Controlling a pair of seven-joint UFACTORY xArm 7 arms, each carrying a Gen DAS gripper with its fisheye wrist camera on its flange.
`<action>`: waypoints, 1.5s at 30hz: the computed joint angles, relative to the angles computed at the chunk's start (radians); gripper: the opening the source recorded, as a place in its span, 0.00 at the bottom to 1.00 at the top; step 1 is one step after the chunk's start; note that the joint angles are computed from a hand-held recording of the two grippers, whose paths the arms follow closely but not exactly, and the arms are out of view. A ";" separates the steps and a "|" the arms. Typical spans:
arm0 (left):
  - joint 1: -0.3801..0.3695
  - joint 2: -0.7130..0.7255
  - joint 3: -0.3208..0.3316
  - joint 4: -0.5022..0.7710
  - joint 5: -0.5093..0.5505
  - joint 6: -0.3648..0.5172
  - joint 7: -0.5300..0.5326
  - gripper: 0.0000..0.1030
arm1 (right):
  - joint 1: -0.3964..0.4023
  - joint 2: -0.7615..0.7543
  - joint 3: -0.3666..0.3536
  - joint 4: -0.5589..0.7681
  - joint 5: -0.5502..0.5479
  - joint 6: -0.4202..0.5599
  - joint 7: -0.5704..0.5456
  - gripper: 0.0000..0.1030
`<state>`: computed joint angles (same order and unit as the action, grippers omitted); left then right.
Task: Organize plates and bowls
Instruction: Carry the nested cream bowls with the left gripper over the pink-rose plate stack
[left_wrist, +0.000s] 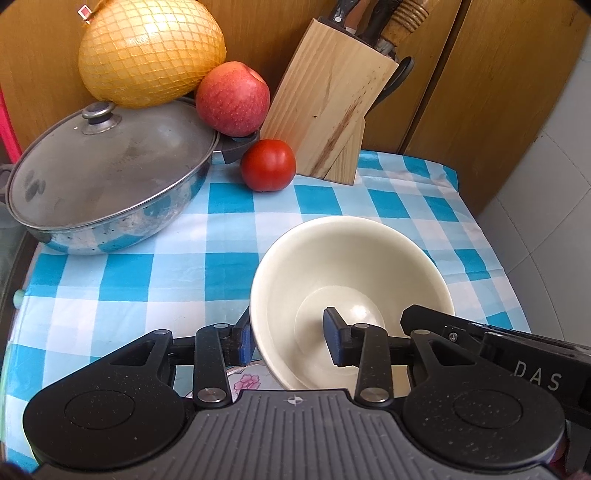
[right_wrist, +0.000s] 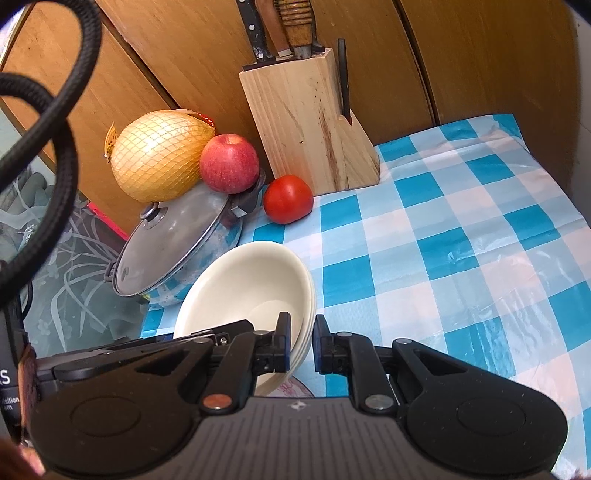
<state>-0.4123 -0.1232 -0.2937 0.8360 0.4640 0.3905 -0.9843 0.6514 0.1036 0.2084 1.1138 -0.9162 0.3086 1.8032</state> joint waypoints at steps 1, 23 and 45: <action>0.000 -0.004 -0.002 -0.002 0.004 0.003 -0.004 0.44 | 0.001 -0.001 0.001 -0.002 0.000 0.000 0.001 0.13; 0.002 -0.114 -0.047 -0.101 -0.033 0.013 -0.007 0.47 | 0.005 -0.054 0.054 -0.057 -0.026 0.013 0.053 0.14; -0.047 -0.301 -0.100 -0.269 -0.180 0.059 0.041 0.54 | 0.034 -0.082 0.116 -0.127 0.018 -0.023 0.066 0.17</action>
